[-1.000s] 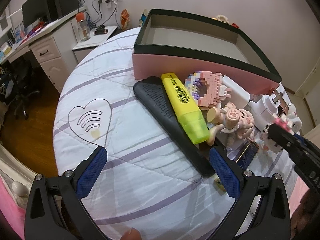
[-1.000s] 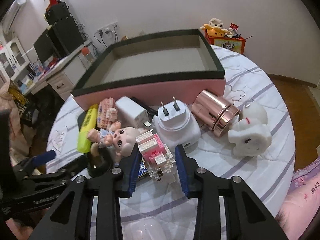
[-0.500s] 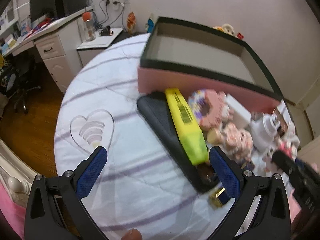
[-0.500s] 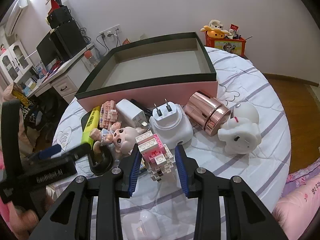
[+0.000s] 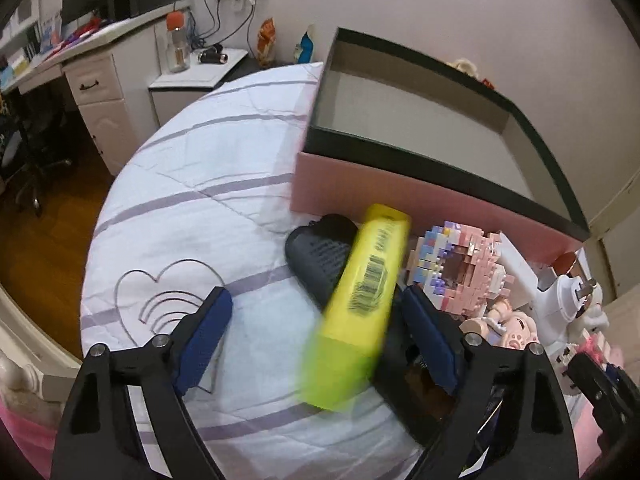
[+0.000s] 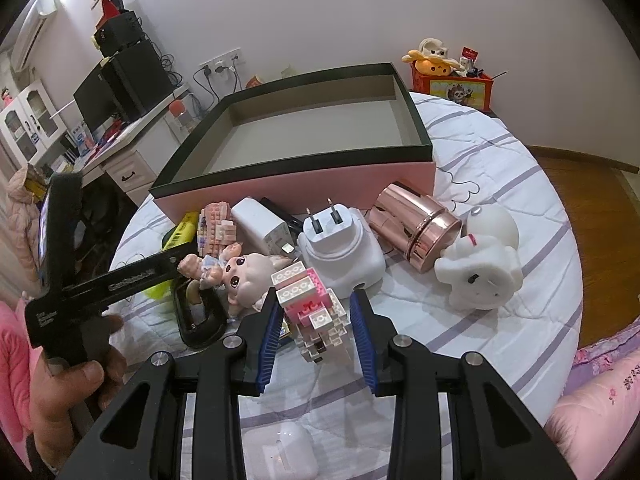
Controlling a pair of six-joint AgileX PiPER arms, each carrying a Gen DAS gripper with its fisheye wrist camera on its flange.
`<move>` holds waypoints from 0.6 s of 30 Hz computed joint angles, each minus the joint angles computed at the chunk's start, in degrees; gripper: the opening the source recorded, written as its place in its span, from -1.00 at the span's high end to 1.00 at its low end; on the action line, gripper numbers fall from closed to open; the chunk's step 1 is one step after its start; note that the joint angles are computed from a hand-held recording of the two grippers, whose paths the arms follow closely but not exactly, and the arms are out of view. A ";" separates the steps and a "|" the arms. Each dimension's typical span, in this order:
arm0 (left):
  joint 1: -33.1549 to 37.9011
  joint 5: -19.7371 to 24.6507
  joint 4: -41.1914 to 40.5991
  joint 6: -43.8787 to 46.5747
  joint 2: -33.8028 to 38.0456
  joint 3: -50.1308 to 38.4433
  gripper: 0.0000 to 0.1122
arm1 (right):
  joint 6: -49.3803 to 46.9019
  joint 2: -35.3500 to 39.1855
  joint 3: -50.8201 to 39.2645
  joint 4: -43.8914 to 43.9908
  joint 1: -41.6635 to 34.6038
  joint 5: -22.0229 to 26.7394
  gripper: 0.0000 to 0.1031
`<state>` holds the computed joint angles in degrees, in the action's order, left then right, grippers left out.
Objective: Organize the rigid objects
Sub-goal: 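Grasp the yellow highlighter with the left gripper while the right gripper grasps the pink block figure, then lift both held items into the pink box and open both grippers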
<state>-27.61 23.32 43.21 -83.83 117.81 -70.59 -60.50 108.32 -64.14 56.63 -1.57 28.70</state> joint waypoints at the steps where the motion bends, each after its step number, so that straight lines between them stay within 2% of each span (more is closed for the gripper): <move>1: 0.24 -0.44 0.42 0.28 -0.29 0.41 -0.47 | 0.12 0.14 -0.09 -0.01 -0.02 0.05 0.32; 4: 1.04 -1.75 0.73 1.21 -0.69 1.11 -0.34 | 0.08 0.23 -0.13 0.07 0.17 0.08 0.32; 12: 2.71 -10.66 1.51 4.40 -2.74 5.28 0.44 | 0.17 -0.06 0.17 -0.07 0.40 -0.07 0.32; 14: 3.17 -12.39 0.02 6.60 -3.37 6.29 0.52 | 0.34 -0.21 0.25 -0.22 0.45 -0.17 0.32; 18: 5.35 -16.83 -12.95 21.04 -4.52 8.73 0.53 | 0.42 -0.55 0.45 -0.38 0.63 -0.15 0.32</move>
